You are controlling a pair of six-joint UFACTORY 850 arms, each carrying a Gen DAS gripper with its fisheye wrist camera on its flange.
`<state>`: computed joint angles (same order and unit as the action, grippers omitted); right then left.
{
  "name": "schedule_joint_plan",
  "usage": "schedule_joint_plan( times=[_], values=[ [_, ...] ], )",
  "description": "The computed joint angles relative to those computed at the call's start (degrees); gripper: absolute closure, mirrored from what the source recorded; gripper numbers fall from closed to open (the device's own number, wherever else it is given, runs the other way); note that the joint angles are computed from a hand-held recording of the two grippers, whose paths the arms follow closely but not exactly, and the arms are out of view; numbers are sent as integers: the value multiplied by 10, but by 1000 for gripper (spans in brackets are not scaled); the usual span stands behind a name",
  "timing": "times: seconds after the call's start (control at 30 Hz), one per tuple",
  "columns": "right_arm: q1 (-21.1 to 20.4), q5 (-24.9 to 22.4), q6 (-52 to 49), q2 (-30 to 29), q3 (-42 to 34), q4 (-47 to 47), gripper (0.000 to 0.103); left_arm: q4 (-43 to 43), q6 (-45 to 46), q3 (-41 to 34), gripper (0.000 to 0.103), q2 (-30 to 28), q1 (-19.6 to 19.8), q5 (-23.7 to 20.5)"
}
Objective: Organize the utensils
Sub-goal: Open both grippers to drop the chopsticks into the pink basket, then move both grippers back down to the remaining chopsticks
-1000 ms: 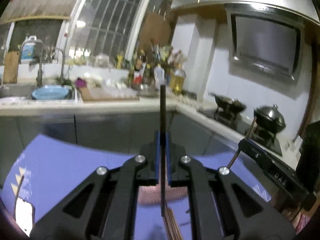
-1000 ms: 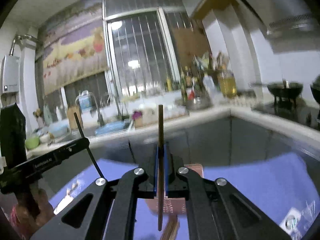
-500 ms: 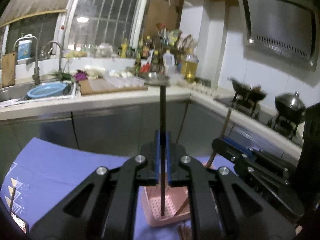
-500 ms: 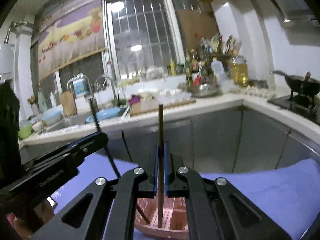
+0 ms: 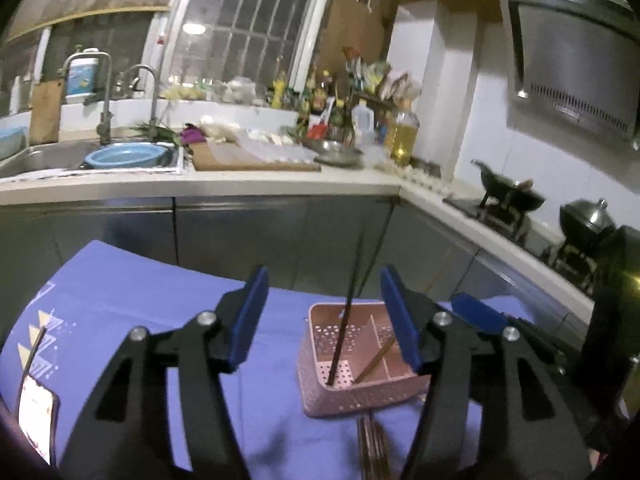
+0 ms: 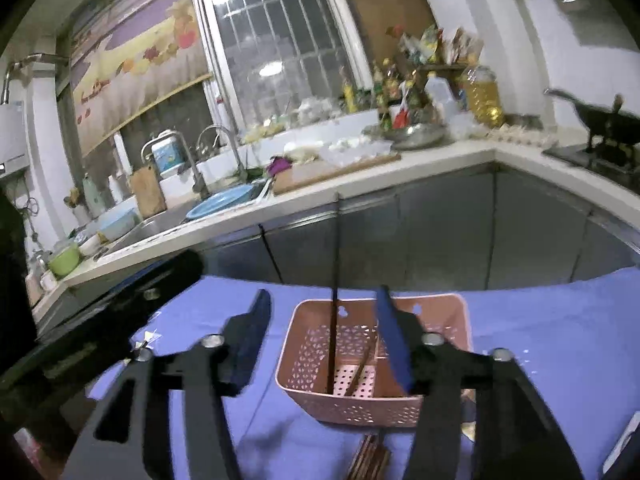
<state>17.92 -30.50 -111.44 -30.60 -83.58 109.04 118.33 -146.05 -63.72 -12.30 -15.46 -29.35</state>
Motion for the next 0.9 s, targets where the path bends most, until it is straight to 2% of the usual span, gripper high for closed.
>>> schedule_joint_plan(
  times=[0.13, 0.2, 0.33, 0.43, 0.5, 0.6, 0.67, 0.77, 0.9],
  values=[
    [-9, -17, -80, 57, 86, 86, 43, 8, -26, 63, 44, 52, -26, -36],
    [-19, -33, -86, 78, 124, 99, 41, 21, -45, 94, 44, 75, -36, -45],
    [-35, -40, -129, 121, 217, 138, 41, 6, -25, 139, 44, 99, -58, -48],
    [-45, -16, -99, 126, 255, 103, 47, -16, -2, 163, 44, 99, -65, -13],
    [-45, 11, -53, 119, 263, 54, 69, -17, 2, 170, 44, 92, -65, 18],
    [-50, 35, 36, 101, 275, -33, 81, 6, -30, 185, 45, 79, -61, 70],
    [-49, 44, 83, 94, 282, -86, 82, 54, -86, 189, 49, 70, -54, 112],
    [-40, 57, 84, 95, 298, -110, 82, 128, -172, 189, 58, 49, -47, 170],
    [-23, 82, 78, 93, 297, -127, 82, 197, -237, 182, 62, 29, -46, 199]
  ],
)
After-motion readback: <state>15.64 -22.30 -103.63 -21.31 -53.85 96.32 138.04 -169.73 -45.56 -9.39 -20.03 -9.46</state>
